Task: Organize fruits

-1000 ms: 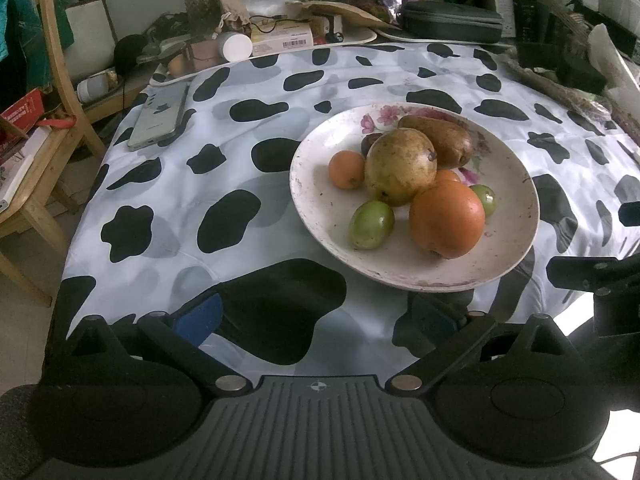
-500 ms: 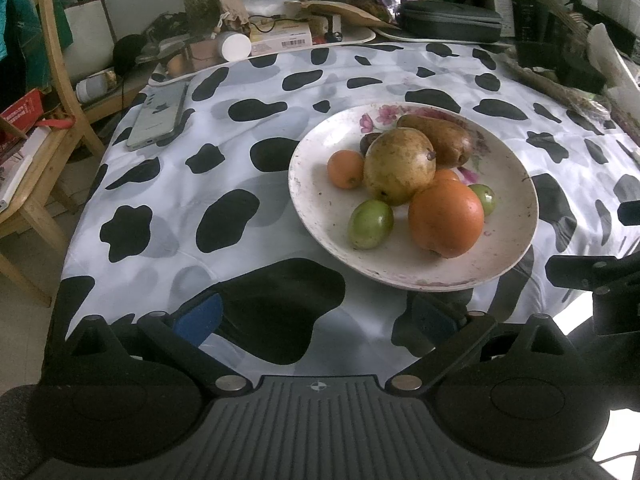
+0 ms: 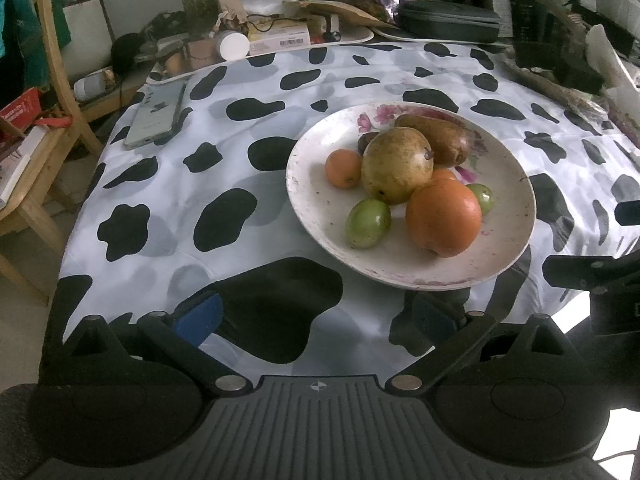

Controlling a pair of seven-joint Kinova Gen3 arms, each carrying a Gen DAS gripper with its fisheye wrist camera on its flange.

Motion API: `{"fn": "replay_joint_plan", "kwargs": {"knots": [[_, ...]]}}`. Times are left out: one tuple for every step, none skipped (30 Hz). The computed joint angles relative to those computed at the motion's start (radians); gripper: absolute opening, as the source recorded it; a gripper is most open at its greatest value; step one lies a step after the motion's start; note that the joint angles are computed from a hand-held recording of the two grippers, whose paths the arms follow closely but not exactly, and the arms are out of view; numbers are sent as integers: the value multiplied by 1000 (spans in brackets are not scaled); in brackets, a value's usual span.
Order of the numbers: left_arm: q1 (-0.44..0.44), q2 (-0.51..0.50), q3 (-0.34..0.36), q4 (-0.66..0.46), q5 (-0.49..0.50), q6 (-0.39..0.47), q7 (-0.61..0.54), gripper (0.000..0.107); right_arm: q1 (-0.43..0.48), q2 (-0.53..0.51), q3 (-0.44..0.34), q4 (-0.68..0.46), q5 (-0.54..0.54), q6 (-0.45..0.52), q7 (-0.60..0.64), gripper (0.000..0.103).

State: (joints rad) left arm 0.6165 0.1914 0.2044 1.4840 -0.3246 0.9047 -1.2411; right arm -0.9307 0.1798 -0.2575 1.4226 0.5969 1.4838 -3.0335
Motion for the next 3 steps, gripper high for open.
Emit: {"fn": "replay_joint_plan", "kwargs": {"knots": [[-2,-1,0,1,4,-2,-2,103,0,0,0,0,0,0,0,103],[-4,-1,-1,0,6,-2,-3,103,0,0,0,0,0,0,0,103],[-4,-1,-2,1,5,-3,1,103,0,0,0,0,0,0,0,103]]}}
